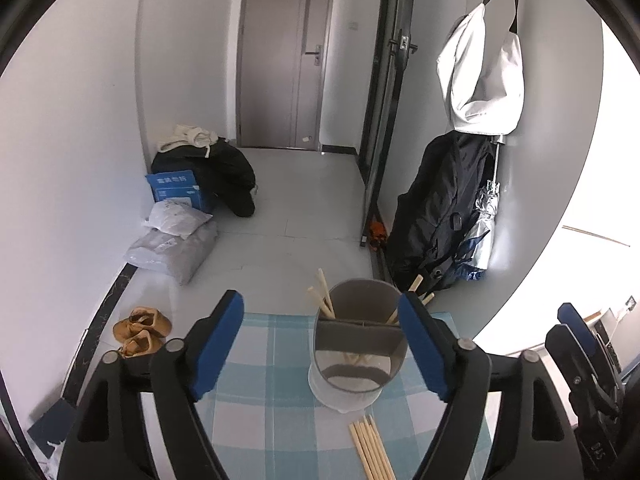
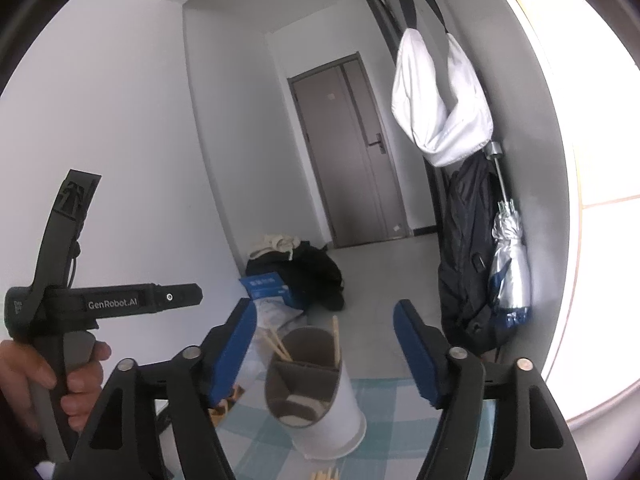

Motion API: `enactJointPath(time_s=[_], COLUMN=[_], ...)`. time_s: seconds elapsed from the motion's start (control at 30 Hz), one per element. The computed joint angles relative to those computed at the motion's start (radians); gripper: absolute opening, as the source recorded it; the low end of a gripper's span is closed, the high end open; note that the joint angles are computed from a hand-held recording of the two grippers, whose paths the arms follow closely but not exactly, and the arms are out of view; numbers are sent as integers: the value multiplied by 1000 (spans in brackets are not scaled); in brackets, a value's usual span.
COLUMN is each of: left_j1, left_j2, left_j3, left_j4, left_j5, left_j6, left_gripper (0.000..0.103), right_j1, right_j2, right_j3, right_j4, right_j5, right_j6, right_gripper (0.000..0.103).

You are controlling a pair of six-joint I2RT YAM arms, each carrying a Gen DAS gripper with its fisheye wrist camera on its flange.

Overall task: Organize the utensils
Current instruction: 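Move both open tools back down toward the chopstick bundle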

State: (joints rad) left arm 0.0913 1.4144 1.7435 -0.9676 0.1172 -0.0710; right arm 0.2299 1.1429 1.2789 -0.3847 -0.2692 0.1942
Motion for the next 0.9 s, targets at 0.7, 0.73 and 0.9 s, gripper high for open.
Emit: enactJointPath(time_s=[0.7,0.73,0.9], left_j1=[-8,-9,-1], left_j2=[-298,-294,-286], left_j3=[-501,-515,-590], left_j4=[243,252,298], left_j5=[-12,-8,0], left_j6=[-43,-43,-62], left_gripper=[85,85,85], right_j1=[6,0,-31], right_j2=[-178,-176,-150], right_j3=[-212,-221,-251], right_j4=[-106,-110,-141], right_j5=[62,59,40], right_j6=[-59,-59,-55], right_gripper=[80,80,80])
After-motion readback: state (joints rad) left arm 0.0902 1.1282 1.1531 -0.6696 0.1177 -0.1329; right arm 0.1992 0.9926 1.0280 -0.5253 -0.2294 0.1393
